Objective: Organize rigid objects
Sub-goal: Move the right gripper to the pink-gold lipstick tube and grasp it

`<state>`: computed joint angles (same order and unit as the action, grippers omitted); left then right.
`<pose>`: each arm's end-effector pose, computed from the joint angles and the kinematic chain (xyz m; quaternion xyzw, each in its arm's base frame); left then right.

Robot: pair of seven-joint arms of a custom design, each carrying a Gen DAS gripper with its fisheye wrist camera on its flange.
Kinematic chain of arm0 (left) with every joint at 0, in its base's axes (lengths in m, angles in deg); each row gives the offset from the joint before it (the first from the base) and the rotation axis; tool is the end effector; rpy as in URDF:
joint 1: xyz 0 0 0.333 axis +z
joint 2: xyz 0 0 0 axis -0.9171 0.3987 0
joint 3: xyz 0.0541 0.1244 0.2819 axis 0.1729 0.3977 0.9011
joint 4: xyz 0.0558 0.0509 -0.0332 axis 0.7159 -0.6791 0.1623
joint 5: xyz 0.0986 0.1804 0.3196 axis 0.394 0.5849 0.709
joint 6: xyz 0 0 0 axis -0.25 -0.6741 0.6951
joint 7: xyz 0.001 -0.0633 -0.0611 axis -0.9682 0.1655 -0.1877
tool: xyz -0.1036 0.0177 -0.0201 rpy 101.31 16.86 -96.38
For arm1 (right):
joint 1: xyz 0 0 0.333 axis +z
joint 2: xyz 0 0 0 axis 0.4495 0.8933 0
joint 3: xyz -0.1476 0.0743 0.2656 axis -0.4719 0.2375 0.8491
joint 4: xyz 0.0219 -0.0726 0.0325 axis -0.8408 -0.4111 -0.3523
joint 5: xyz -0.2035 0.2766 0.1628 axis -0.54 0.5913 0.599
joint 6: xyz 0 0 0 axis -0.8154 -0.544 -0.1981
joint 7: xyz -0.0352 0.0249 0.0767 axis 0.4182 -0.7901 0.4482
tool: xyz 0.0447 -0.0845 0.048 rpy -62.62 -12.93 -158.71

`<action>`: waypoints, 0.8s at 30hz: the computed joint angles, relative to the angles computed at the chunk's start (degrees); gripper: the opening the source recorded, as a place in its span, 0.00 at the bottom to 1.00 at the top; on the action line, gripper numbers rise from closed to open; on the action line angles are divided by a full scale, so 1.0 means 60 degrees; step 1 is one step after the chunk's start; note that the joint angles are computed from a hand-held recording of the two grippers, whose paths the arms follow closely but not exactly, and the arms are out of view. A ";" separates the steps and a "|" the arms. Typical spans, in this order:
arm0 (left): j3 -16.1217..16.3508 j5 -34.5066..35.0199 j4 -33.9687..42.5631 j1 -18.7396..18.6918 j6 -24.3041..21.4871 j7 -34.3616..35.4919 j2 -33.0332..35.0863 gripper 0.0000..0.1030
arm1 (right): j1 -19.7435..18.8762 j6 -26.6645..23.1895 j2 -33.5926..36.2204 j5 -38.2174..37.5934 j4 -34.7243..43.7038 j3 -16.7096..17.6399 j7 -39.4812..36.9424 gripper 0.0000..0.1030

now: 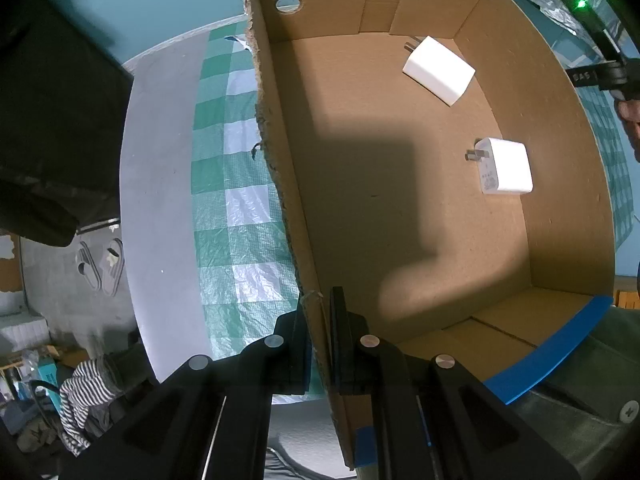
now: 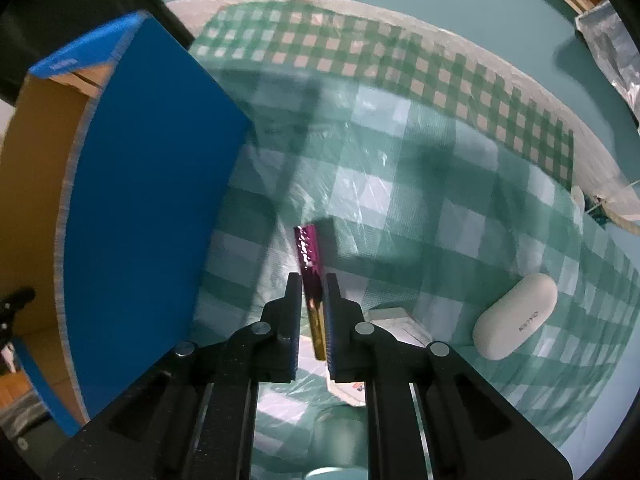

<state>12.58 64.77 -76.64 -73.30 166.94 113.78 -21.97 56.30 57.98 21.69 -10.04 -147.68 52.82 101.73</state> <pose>0.5496 -0.1604 0.5495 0.1966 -0.9801 0.0264 0.0010 0.3818 0.3342 0.5016 -0.4625 0.8818 0.0164 0.0905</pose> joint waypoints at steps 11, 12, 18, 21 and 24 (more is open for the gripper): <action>0.0002 -0.0010 0.0015 -0.0006 -0.0029 0.0042 0.0004 0.07 | -0.0023 0.0049 0.0170 0.0336 -0.0113 -0.0070 -0.0517 0.12; 0.0002 -0.0009 0.0030 -0.0006 -0.0035 0.0038 0.0018 0.07 | -0.0017 -0.0003 0.0217 0.0340 -0.0081 -0.0063 -0.0555 0.12; 0.0002 -0.0011 0.0076 -0.0008 -0.0065 0.0035 0.0062 0.08 | -0.0006 -0.0646 0.0709 0.0171 0.0445 -0.0013 -0.0685 0.10; -0.0001 -0.0004 0.0082 -0.0013 -0.0072 0.0039 0.0068 0.08 | 0.0007 -0.0582 0.0651 0.0091 0.0394 0.0013 -0.0511 0.09; -0.0008 0.0020 0.0069 -0.0025 -0.0068 0.0031 0.0063 0.08 | 0.0023 -0.0451 0.0443 -0.0065 0.0310 0.0051 -0.0228 0.09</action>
